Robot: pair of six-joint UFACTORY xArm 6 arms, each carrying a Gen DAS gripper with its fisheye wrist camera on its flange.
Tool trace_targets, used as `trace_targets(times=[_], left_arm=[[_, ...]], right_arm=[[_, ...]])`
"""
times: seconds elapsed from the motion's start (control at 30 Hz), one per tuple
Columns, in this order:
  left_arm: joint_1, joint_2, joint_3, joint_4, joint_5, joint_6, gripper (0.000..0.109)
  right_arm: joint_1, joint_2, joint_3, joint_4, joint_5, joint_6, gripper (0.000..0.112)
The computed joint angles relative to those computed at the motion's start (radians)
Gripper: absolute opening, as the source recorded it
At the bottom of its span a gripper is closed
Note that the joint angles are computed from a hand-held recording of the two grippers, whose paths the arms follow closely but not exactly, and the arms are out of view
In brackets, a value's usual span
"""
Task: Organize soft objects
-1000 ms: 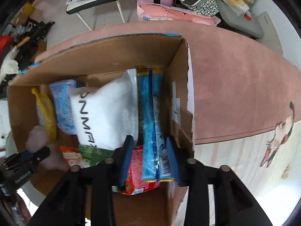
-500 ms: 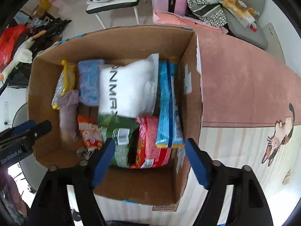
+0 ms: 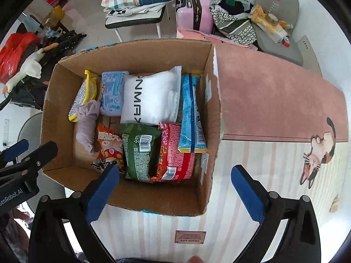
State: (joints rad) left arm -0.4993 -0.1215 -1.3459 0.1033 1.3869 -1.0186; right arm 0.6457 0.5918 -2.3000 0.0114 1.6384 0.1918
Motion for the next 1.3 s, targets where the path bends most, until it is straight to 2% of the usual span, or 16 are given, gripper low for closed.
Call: trace_targets(times=[0.27,0.5,0.67,0.93,1.3], left_arm=[[-0.058,-0.019,-0.063,0.075,0.044,-0.056,0.099],[-0.184,-0.026,-0.209,0.195,0.164,-0.128,0.099],[-0.276,-0.016,-0.327,0.268,0.262,-0.166,0.099],[-0.425,0.036,-0.54,0.362,0.428,-0.201,0.099],[-0.557,0.077,-0.698,0.445,0.535,-0.282,0.099]], right_arm=[[0.004,-0.12,0.118,-0.044,-0.06,0.001,0.103],[0.008,-0.297,0.242,-0.062,-0.117,0.003,0.103],[0.013,-0.421,0.291,-0.066,-0.125,-0.004,0.103],[0.033,-0.53,0.243,-0.085,-0.081,0.0,0.103],[0.077,-0.561,0.087,-0.126,0.018,-0.02,0.103]])
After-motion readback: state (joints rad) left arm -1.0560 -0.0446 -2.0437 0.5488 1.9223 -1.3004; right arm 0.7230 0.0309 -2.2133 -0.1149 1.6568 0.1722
